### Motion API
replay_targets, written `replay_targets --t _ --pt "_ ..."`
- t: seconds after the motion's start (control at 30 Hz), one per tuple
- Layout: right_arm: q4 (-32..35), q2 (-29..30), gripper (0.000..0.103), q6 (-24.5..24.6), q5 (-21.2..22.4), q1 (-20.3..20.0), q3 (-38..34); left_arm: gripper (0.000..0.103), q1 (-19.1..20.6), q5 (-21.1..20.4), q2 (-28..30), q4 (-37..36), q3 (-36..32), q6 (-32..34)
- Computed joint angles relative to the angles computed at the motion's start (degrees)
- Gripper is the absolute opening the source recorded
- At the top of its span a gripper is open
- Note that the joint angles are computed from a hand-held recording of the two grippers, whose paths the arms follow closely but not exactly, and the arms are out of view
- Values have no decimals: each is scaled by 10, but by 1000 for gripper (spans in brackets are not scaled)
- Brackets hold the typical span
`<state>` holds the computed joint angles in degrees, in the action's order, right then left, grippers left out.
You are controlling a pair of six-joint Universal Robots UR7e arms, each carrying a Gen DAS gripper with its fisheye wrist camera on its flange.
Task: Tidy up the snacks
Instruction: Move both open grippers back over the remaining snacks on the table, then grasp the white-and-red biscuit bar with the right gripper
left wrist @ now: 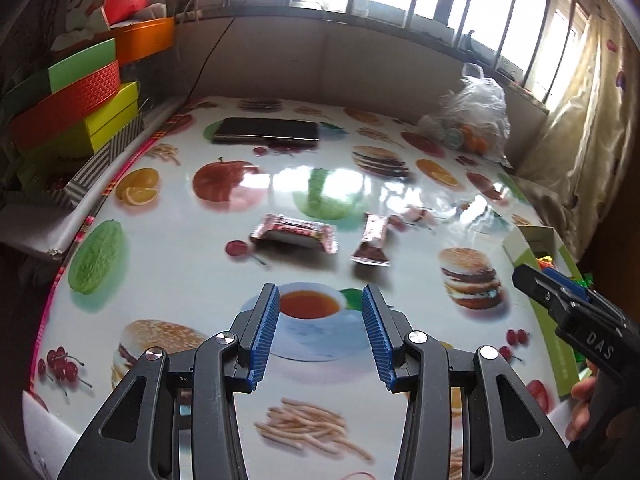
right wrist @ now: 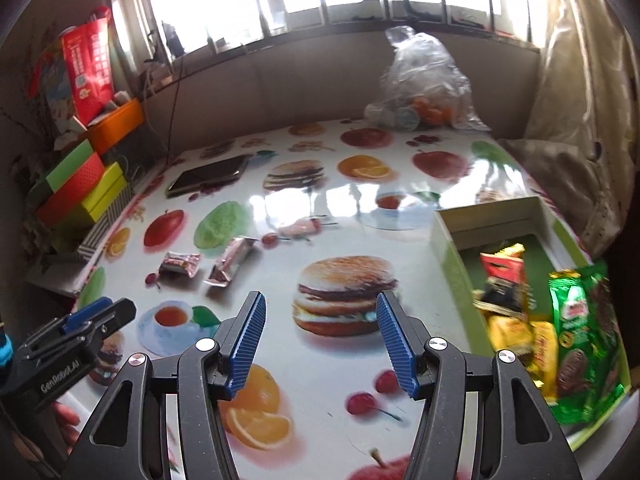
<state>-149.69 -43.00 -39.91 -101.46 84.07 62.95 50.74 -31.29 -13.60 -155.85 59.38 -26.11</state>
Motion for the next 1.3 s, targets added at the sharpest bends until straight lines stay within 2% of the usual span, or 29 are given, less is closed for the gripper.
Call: replay_targets --t 0.5,0.63,1.17,1.2,1.3 --pt "115 128 58 -10 -26 29 -165 44 27 -4 -23 -2 22 -21" --pt "154 163 58 13 -26 30 -217 44 33 -10 -23 -1 14 -19" --pt "197 227 58 18 -50 36 -307 44 50 -27 -6 33 -32 -20" --pt "192 228 57 14 -53 37 -306 44 51 -28 -6 35 -33 -22" --pt "173 229 33 6 -68 38 -300 44 51 -29 -4 37 -35 -23"
